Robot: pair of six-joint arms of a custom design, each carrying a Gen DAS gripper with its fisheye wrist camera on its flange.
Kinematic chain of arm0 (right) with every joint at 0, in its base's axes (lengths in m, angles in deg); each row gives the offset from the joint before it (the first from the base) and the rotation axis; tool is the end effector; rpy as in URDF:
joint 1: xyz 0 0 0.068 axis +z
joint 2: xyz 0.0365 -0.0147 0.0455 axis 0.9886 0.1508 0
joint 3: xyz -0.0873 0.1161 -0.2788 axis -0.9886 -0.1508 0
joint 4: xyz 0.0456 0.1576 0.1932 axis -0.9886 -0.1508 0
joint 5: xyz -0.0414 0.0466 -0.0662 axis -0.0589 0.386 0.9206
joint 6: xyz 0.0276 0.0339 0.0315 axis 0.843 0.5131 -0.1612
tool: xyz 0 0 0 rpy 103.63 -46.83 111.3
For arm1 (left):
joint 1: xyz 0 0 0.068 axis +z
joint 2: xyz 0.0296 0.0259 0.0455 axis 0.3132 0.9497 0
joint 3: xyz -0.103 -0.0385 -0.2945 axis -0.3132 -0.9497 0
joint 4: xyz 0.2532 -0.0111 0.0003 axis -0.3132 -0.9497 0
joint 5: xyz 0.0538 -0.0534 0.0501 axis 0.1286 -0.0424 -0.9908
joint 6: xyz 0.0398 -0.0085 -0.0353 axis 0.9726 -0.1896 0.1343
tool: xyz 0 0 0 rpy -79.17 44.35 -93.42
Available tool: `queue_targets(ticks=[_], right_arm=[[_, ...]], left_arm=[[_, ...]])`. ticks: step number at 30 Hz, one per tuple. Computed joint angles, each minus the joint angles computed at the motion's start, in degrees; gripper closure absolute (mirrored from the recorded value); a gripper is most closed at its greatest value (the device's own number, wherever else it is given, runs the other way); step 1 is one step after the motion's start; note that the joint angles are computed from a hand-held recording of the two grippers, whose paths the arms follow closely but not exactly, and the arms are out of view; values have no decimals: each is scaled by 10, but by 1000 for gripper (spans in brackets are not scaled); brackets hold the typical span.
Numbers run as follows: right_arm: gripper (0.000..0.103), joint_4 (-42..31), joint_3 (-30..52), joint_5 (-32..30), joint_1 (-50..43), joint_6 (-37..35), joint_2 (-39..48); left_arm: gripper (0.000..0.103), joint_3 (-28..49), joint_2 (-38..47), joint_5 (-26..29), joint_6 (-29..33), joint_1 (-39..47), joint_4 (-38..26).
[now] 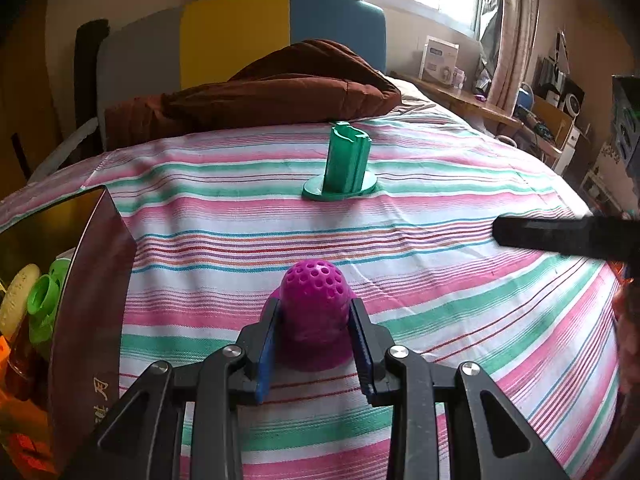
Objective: Organize rigid objects
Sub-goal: 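Grasp the magenta dotted piece with the left gripper while the right gripper grasps the green cup piece, then carry the magenta piece into the tray and open the left gripper while the right gripper holds the green piece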
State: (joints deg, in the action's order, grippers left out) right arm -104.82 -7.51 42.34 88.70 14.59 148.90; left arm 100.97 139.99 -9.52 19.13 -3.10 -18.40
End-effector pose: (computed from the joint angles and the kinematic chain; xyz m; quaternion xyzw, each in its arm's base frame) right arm 0.2517 0.0467 0.2101 -0.1697 0.9283 0.1957 0.2667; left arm 0.1490 -0.0474 0.1585 -0.0798 0.9266 -0.0094 0.3673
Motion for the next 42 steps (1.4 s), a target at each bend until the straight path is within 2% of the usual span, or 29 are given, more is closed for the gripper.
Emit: queue_targets(ticks=[3,9,14,16,18,19,20,21,25,30,37,42], right_arm=[[34,-7,24,31,45,-2,24],[34,54,95,74,112,62,106],[34,84,152,116,163,75,178],[39,86,170,133,180,71,200],[65,80,185,146,189,73,217],[71,70,195,144,189,81,230],[70,69,195,137,186,90,233],[71,86,184,131,183,96,229],[71,80,169,114,172,84,207],[71,32,139,105,146,54,157],[71,-26,54,93,94,-5,45],[71,8,-16,68,59,-32,2]], left_arm=[[70,-7,-3,8,2,6,11],[70,-17,-7,20,6,15,30],[70,-30,-12,43,13,34,55],[70,-32,-9,35,13,29,59],[70,-33,-4,25,13,22,64],[70,-33,-2,24,13,20,67],[70,-34,-1,24,13,21,69],[70,-34,2,23,13,20,73],[70,-39,4,25,13,21,82],[70,-36,5,34,17,29,81],[70,-32,-1,37,18,32,71],[69,-18,-2,40,21,37,44]])
